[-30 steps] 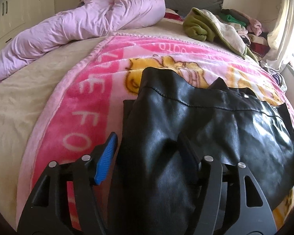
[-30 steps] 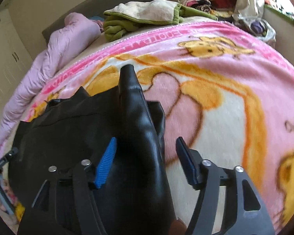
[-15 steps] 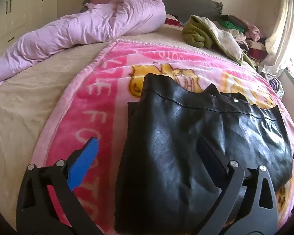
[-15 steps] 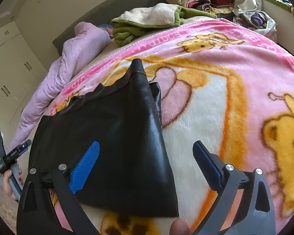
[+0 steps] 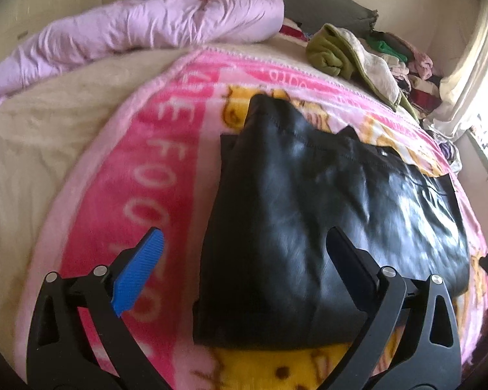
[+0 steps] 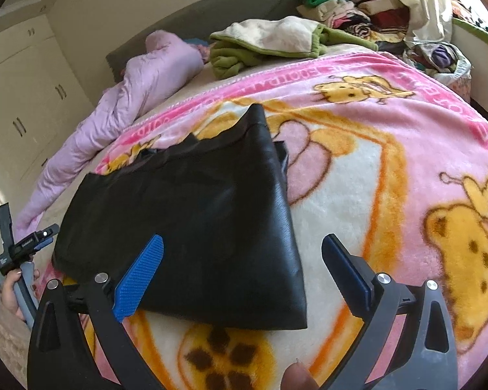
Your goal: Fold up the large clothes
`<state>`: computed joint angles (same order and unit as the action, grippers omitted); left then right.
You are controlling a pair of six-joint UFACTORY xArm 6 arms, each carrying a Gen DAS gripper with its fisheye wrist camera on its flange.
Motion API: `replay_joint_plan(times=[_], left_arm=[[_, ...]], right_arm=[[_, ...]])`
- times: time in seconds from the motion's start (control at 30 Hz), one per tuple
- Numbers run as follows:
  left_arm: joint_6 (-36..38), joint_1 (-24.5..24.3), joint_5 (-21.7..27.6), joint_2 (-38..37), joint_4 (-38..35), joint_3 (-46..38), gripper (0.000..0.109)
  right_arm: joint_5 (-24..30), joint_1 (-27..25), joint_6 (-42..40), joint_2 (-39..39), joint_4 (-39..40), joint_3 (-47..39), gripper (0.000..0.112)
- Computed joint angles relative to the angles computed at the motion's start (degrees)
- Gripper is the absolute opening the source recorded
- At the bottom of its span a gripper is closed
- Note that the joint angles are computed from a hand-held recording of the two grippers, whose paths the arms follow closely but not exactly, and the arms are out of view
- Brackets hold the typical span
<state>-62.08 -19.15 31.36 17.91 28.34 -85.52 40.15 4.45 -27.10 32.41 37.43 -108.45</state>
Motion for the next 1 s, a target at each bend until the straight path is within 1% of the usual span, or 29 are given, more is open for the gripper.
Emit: replay_joint_plan(times=[0.07,0.1,0.17,0.23,0.27,0.3,0.33,0.37,0.4,0.43,0.47,0.5,0.53,0.57,0.6,0.63,0.7,0.8,0.9,1.0], left_arm=[[-0.18,0.20,-0.95,-0.33,-1.47,1.52,0.094],[-0.36,0.46,-2.23,-0.64,-2.41,2.76,0.094],[-0.01,1.13,-6.11,-1.04,-5.58,5.23,0.094],[1.55,1.80,-10.19,-1.04,-10.37,7.30,0.094],[2.18,1.99,-11.86,-0.93,-12.19,8.02,0.094],[1.78,1.93,-12.43,-0.85,-12.24,8.25,0.094],[1.46,1.88,-12.98,-0.83,-12.26,8.47,0.093],[1.10,1.75,-13.19,-0.82,-12.07,8.60,0.093],[1.35,1.58,-13.59,-0.74,-12.51,8.60,0.087],[2.66,1.41,-14.82,-0.72,-14.38,8.97,0.081],[4.72,1.20,-16.58,-0.63,-17.26,9.47,0.064],[4.62,0.90,-16.81,-0.62,-17.74,9.53,0.062],[3.08,0.74,-16.22,-0.66,-15.82,9.34,0.060],[2.45,0.44,-16.05,-0.82,-15.40,9.37,0.053],[2.10,0.24,-16.43,-1.09,-15.74,9.75,0.047],[1.50,0.01,-16.31,-1.47,-15.51,9.91,0.046],[0.10,-0.54,-14.29,-2.21,-12.65,9.49,0.039],[-1.80,-1.61,-12.55,-3.58,-10.46,9.67,0.036],[-3.46,-2.82,-12.27,-5.55,-9.11,11.37,0.035],[-4.76,-4.17,-11.77,-7.02,-7.72,12.79,0.035]], right_arm=[[1.41,-0.08,0.59,0.86,-0.52,-0.88,0.098],[2.48,-0.10,1.33,1.61,-1.15,-1.77,0.098],[3.67,-0.03,3.96,3.32,-3.71,-3.42,0.098],[7.16,-0.32,6.21,6.20,-4.92,-6.73,0.098],[8.45,-0.63,7.36,7.44,-4.52,-7.97,0.098],[9.91,-1.06,7.84,8.58,-2.52,-9.11,0.098],[10.50,-1.44,7.73,9.07,0.19,-9.11,0.098],[9.78,-1.43,6.90,8.71,1.29,-8.20,0.097],[9.34,-1.31,4.76,8.18,2.33,-7.32,0.089],[10.05,-1.47,2.90,7.94,4.14,-7.16,0.072],[10.70,-1.62,1.77,7.74,5.93,-6.91,0.072],[10.77,-1.67,1.52,7.59,6.29,-6.61,0.070],[10.59,-1.69,0.82,7.34,6.54,-6.25,0.065],[9.85,-1.67,0.00,6.62,6.91,-5.21,0.055],[9.01,-1.75,-1.01,5.73,7.25,-4.01,0.038],[8.48,-1.97,-2.63,4.83,8.16,-2.86,0.030],[8.56,-2.23,-4.44,3.70,8.70,-1.80,0.027],[8.22,-2.29,-4.48,2.92,7.24,-1.56,0.025],[9.17,-3.22,-4.99,1.70,7.35,-0.57,0.025],[9.78,-4.13,-5.83,-0.63,6.72,2.32,0.024]])
